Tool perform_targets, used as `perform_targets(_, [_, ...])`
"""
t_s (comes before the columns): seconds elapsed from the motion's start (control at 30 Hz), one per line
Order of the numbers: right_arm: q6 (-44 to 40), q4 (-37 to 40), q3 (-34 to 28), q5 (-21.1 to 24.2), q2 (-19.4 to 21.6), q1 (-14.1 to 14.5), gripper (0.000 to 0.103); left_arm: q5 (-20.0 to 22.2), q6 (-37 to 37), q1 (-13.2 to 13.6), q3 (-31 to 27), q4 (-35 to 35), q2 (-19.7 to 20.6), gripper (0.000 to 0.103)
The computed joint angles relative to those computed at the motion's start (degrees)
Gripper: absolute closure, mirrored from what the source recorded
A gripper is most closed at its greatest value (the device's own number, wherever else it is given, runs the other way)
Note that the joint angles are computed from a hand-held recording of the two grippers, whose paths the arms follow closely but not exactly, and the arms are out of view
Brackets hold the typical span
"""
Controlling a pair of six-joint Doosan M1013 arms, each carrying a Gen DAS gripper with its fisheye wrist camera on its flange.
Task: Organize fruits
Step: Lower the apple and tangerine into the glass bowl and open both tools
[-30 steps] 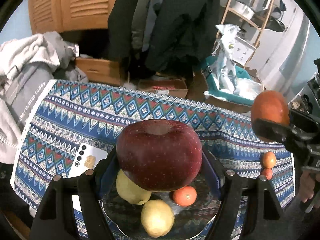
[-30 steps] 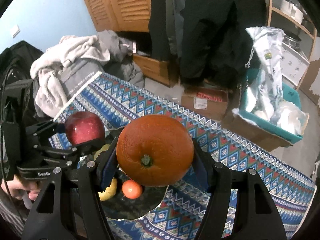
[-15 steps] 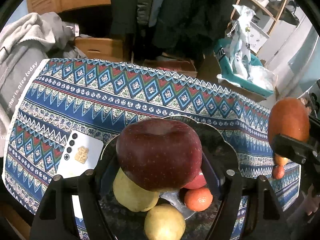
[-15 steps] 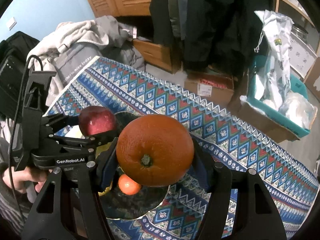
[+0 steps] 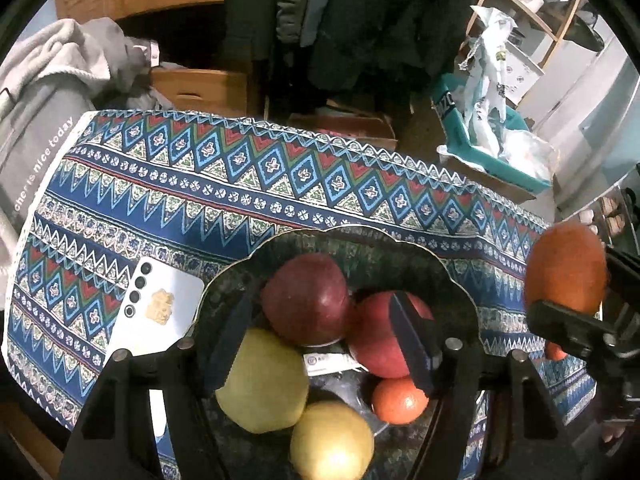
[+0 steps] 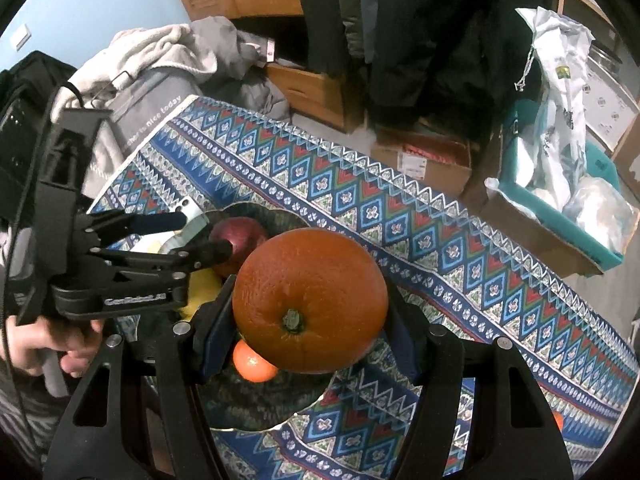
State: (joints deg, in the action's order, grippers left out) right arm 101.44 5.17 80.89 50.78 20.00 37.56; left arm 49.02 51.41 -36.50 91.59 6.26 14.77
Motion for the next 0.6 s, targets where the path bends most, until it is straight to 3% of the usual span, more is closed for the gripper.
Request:
perform_targets(0.17, [-0.81,0.33,0.07,0.91,0.52,0.42,0.036,1.15,-2.23,-0.90,0.93,3.43,-1.31,0.030])
perform_targets(0.6, [-3.14,-0.41,1.39,4.26,1.76,1.61,0.036,2.34,-7.09,-1.11,4.62,4.61,-4.94,0.030])
